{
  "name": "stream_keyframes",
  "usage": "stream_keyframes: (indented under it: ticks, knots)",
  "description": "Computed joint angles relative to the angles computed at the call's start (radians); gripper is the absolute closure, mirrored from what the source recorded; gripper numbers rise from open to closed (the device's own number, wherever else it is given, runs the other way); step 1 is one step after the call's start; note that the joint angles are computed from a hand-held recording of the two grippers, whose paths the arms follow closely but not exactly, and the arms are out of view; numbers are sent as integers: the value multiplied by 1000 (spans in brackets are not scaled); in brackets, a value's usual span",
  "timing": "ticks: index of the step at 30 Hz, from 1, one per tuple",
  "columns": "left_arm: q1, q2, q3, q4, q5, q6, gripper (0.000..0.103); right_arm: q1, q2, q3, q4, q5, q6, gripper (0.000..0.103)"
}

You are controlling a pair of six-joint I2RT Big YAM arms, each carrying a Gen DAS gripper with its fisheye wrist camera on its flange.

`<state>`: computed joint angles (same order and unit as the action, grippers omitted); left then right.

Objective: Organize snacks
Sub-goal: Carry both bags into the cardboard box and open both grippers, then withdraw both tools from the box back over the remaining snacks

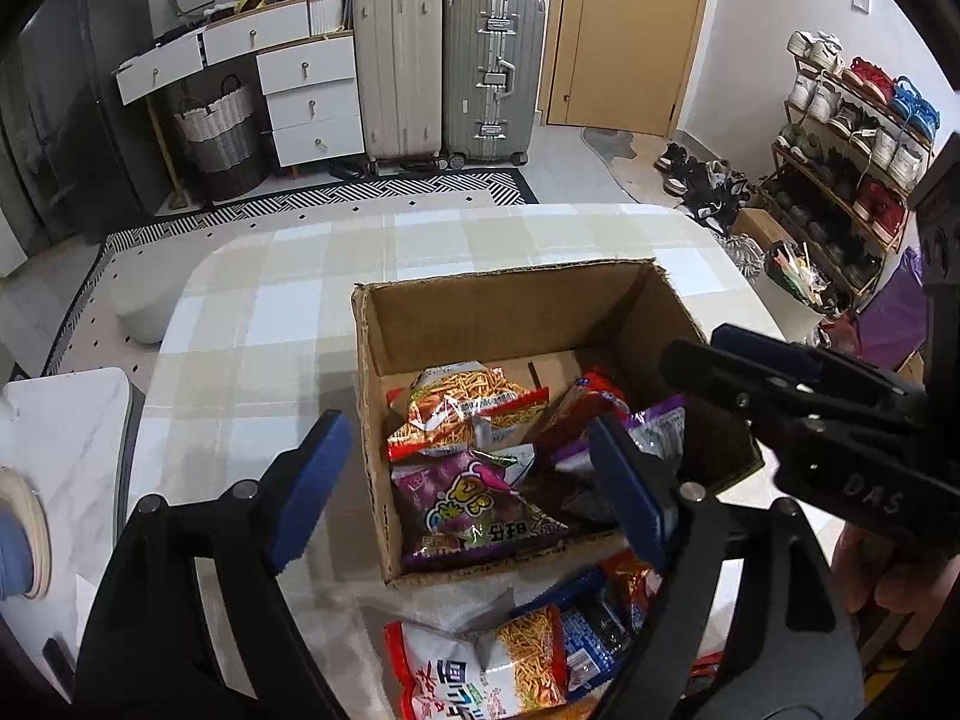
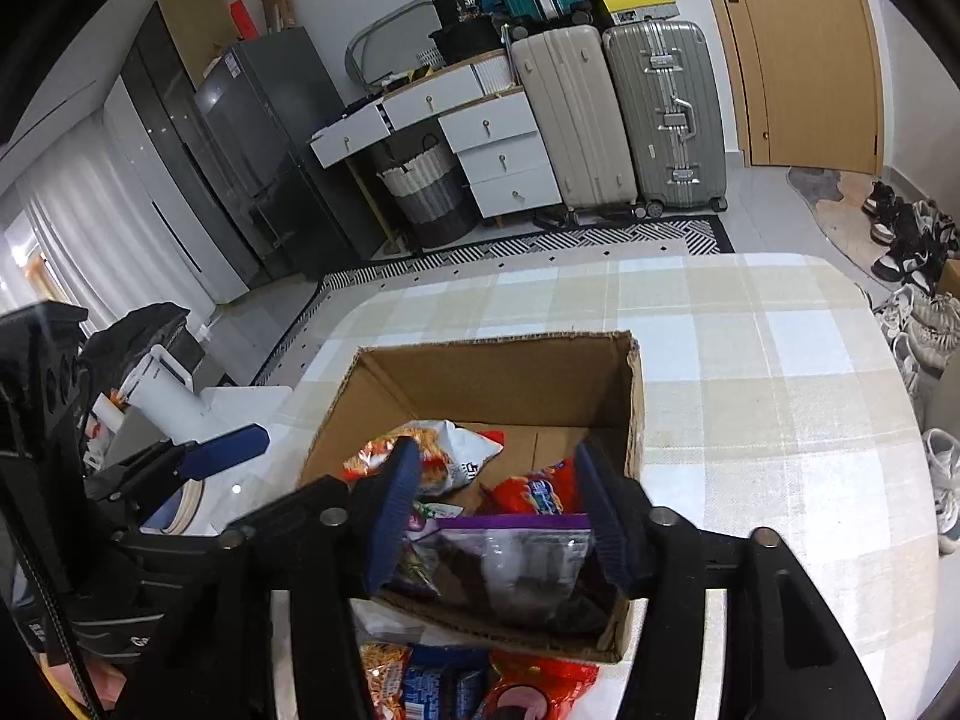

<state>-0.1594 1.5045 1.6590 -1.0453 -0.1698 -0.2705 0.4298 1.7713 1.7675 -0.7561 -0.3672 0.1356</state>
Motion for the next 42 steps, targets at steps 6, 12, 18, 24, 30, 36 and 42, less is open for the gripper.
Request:
stream_keyframes:
  ticks: [6, 12, 18, 24, 30, 36, 42]
  knots:
    - [-22, -41, -19, -4, -13, -10, 23, -3, -62, -51, 35, 4, 1, 35]
    - [-21, -104, -31, -20, 11, -29, 23, -16, -133, -106, 56, -7, 16, 34]
    - [-35, -195, -50, -35, -16, -58, 22, -26, -241, -212, 105, -22, 31, 24]
    - [-85, -306, -105, -58, -83, -96, 21, -21, -368, -335, 153, -27, 1, 17]
    - [-180, -453, -205, -66, -194, -171, 19, -8, -511, -467, 232, -44, -20, 5]
    - [-319, -575, -267, -116, -350, -219, 0, 27, -618, -544, 236, -17, -52, 2]
    - [-418, -671, -319, -169, -419, -276, 0, 62, -689, -611, 249, 1, -35, 1]
